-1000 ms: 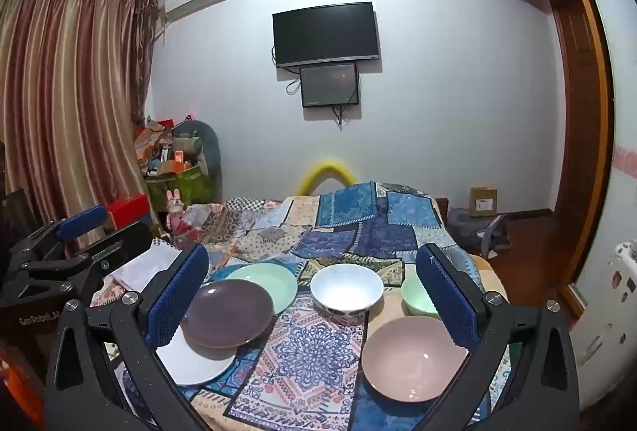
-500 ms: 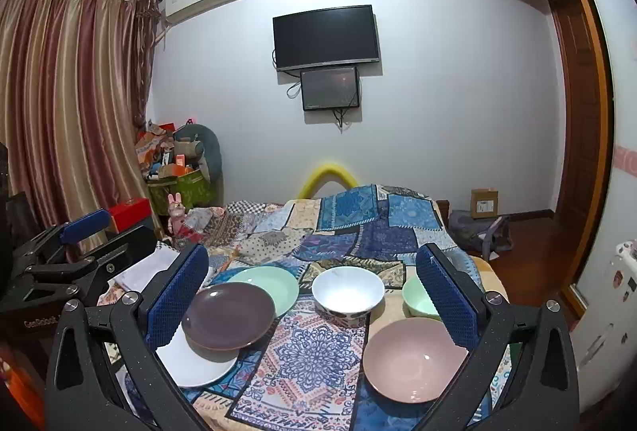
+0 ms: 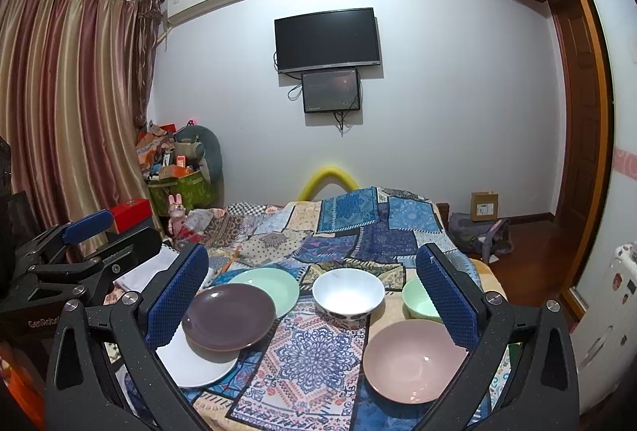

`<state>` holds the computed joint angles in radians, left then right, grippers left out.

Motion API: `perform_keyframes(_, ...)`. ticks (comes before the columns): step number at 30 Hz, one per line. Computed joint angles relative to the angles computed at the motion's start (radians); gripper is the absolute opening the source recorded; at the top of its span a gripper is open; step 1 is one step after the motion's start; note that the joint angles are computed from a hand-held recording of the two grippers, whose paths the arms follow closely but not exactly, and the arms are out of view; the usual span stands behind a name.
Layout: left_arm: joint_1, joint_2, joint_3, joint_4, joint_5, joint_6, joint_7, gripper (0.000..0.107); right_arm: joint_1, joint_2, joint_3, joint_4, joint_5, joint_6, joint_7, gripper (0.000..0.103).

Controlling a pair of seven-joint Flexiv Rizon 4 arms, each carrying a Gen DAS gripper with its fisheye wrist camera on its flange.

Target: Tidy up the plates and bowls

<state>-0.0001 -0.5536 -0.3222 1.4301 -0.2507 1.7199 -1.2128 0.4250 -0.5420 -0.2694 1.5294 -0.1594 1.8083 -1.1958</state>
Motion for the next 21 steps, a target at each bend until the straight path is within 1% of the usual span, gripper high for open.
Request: perform_keyframes(21,-0.015,0.002,0.025,-0.002,-0.002,-0.005,-0.014,0.103,0.013,0.0,-0.014,0.007,0.012,0.007,-0.003,0.103)
